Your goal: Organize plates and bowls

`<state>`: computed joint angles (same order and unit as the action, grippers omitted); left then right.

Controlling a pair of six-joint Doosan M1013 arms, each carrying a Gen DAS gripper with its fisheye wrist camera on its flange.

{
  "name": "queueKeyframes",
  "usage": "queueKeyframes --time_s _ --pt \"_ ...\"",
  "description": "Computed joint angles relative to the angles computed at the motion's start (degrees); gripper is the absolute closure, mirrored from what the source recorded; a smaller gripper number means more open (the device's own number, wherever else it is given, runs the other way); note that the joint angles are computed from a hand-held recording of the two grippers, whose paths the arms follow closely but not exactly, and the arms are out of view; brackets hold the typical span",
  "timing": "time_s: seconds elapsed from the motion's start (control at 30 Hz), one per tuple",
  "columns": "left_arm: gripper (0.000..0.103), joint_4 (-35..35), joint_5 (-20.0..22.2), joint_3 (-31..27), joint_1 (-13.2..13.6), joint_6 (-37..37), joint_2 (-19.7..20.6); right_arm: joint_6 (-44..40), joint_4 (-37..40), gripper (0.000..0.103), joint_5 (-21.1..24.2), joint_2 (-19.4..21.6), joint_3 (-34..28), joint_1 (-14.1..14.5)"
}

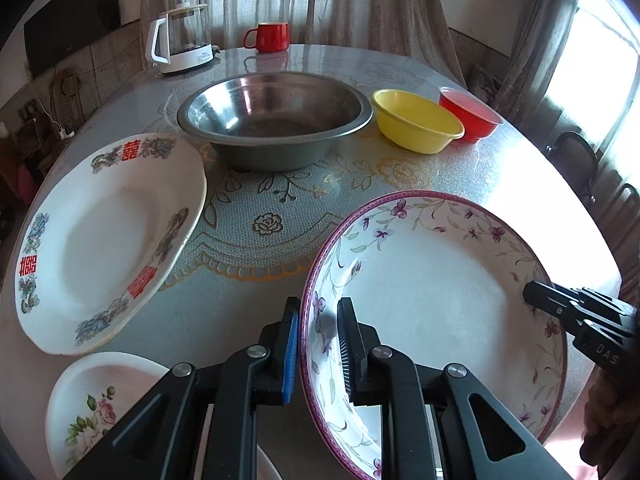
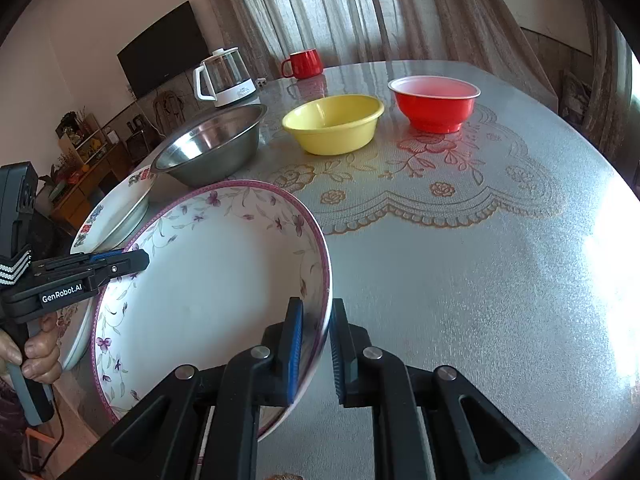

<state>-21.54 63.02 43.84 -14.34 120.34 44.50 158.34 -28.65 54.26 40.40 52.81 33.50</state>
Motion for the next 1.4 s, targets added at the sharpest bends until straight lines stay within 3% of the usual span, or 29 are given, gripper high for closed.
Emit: queueKeyframes --time_s 0.17,0.4,1.07,1.4 --pt "0.085 0.9 1.3 -2.2 -0.3 -2.1 1.2 -1.0 2.7 0.087 -0.6 0.1 -0.1 -0.5" --pt "0.084 1.4 2.2 -4.8 -0.3 -5.7 2.6 -0.3 0.0 0.091 0.3 0.7 -1.7 -0.4" --pt "0.084 5.2 5.4 -13.1 -0.9 -10.4 6.9 -4.7 4.2 0.091 7.7 6.5 -12.2 -2.8" --pt "0.084 6.5 1.9 -9.8 -1.2 -10.2 5.3 -5.7 3.9 0.085 11.4 8.6 -16.2 -2.6"
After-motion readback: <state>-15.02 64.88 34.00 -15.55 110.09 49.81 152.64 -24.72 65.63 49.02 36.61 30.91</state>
